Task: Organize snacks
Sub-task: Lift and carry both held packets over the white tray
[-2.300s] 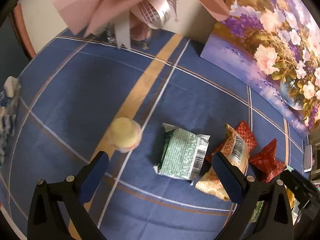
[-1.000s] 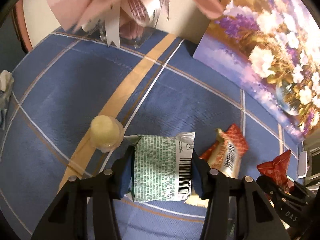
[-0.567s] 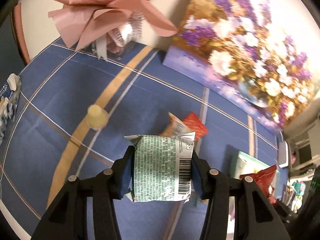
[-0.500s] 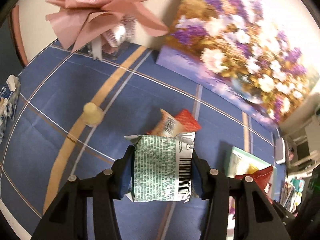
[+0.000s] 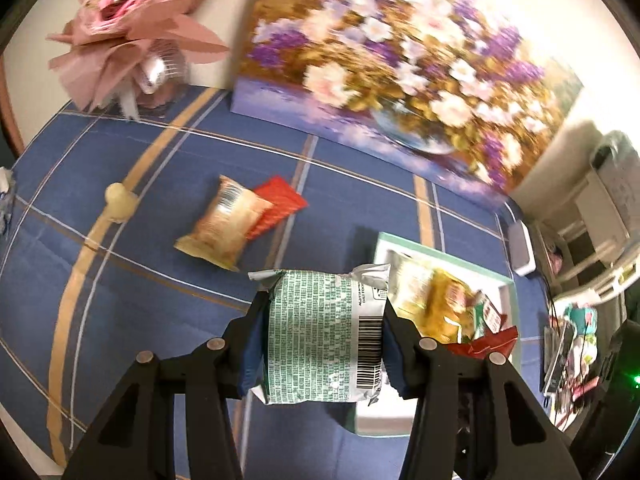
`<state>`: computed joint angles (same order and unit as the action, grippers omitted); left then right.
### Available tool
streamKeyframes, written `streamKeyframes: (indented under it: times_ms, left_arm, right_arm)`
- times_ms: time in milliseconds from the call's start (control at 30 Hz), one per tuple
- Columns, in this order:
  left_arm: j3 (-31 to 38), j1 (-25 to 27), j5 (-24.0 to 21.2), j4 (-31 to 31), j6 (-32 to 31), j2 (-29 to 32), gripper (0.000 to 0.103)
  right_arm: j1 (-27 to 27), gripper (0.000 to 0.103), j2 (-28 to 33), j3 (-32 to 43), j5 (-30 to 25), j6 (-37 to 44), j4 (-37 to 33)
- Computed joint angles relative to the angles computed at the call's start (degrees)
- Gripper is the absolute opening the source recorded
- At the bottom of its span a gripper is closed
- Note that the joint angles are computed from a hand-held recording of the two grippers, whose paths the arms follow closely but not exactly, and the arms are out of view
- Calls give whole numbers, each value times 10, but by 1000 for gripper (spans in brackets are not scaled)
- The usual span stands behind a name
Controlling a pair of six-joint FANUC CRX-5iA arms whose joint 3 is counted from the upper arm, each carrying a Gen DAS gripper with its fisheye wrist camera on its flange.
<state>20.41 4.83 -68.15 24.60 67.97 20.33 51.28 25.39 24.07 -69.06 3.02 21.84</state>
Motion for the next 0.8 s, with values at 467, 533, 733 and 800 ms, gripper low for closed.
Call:
streamKeyframes:
  times_ms: [467, 533, 733, 800]
  left_arm:
    - [-20, -29, -19, 10, -24, -5, 52]
    - [-19, -33, -27, 9, -25, -2, 52]
    - [-14, -51, -47, -6, -27, 9, 52]
    - [-12, -55, -59, -7, -26, 16, 52]
  right_arm:
    - [-15, 58, -70, -107, 35, -65, -7]
    - [-17, 58, -76, -118, 33, -77, -9]
    - [-28, 59, -89, -141, 45, -91, -26]
    - [-32, 59, -90, -146, 53, -93, -38]
